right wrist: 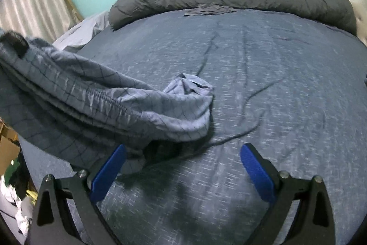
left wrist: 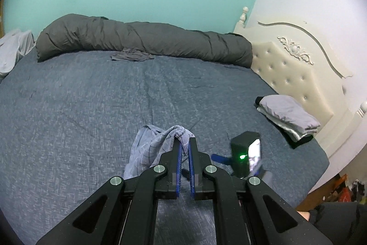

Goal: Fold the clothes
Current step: 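Grasp the garment waistband with the right tool while the left tool holds its edge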

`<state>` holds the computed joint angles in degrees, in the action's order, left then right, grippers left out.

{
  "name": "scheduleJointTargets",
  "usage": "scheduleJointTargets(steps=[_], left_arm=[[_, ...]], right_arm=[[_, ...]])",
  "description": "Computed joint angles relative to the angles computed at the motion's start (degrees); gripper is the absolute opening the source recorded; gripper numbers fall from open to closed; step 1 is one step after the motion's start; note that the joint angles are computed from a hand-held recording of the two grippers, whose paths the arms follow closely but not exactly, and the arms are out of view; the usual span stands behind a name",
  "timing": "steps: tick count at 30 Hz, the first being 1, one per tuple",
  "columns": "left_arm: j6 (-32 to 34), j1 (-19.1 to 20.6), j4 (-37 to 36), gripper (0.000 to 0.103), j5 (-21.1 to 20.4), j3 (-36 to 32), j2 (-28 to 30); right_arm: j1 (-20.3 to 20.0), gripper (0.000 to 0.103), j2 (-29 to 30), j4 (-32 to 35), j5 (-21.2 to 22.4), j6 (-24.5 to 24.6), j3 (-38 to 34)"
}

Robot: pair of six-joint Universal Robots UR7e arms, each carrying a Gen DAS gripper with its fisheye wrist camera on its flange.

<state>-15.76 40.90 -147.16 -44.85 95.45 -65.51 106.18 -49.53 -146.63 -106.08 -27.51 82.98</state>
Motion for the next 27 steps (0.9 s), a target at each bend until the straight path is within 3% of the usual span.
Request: scheduleJointTargets(steps=[10, 13, 15, 21, 26, 27], left_arm=[[0.04, -0.37, 0.76, 0.006, -0.21, 0.13, -0.88], [-0.15, -0.59, 1.07, 0.006, -0.18, 0.3, -1.2], [-0.14, -0.7, 1.23, 0.006, -0.34, 0.2, -1.27], [0.35, -1.47, 1.73, 0.006, 0.21, 0.77, -2.3], [0.83, -2.29, 2.04, 0.006, 0.65, 0.33, -2.55], [0.82, -2.46, 2.33, 0.006, 0.83, 0.14, -2.52]], right_arm=[[0.52, 0.071, 1.81, -1.85, 1.12, -3.54, 0.09], [0.28, 0.055, 2.31, -1.14, 1.91, -3.41, -1.01], [0.31, 0.035, 2.51, -1.2, 2.02, -4.12, -1.34], [0.4, 0.005, 0.92, -4.03, 3.24, -5.58, -1.1], [0.33, 0.005, -0.86, -0.78, 6.95, -4.9, -2.06], [0.46, 0.014, -1.47, -0.5, 7.43, -4.35, -1.55]])
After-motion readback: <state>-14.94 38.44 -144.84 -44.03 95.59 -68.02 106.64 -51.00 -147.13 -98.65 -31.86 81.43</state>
